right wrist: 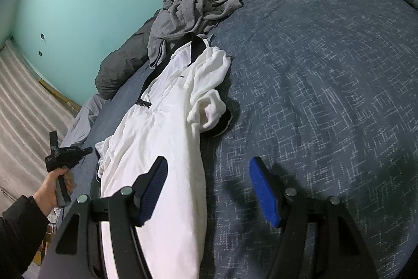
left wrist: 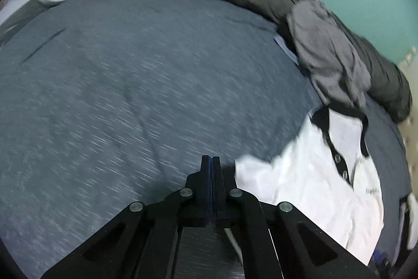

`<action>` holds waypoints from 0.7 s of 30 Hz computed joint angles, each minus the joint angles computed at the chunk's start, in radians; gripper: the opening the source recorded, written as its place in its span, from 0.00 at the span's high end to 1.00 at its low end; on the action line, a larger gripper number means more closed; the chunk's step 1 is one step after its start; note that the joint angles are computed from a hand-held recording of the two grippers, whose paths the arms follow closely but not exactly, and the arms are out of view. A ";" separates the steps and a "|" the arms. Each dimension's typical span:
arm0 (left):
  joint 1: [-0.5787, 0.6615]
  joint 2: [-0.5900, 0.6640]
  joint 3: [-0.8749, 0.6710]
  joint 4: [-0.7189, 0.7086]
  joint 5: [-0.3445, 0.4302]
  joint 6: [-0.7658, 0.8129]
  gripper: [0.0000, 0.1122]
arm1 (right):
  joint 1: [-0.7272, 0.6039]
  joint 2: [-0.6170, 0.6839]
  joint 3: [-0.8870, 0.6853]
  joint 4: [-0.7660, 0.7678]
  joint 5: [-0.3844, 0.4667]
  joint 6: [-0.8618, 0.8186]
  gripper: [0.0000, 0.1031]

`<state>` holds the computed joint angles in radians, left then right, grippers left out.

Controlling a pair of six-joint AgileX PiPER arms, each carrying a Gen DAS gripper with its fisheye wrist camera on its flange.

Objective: Fold clothes

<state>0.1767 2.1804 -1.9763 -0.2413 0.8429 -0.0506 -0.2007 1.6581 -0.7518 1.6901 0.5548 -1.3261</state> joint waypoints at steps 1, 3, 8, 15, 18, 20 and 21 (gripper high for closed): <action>0.012 -0.001 -0.010 0.003 0.003 -0.011 1.00 | 0.002 0.000 0.000 0.001 -0.001 -0.001 0.36; 0.030 -0.004 -0.018 -0.012 0.009 -0.016 1.00 | 0.005 0.001 0.000 0.002 -0.003 -0.001 0.36; 0.037 0.044 -0.086 -0.081 0.084 0.041 1.00 | 0.010 0.006 -0.003 0.002 -0.007 0.000 0.36; 0.006 0.096 -0.077 -0.085 0.094 0.003 0.69 | 0.009 0.008 -0.003 0.001 -0.006 -0.001 0.36; -0.009 0.093 -0.059 -0.093 0.076 0.020 0.69 | 0.004 0.009 -0.002 0.002 -0.003 -0.003 0.36; -0.017 0.096 -0.059 -0.098 0.072 0.022 0.68 | 0.003 0.011 -0.002 0.002 -0.002 -0.003 0.36; -0.021 0.098 -0.061 -0.099 0.071 0.023 0.65 | 0.003 0.013 -0.002 0.002 -0.002 -0.003 0.36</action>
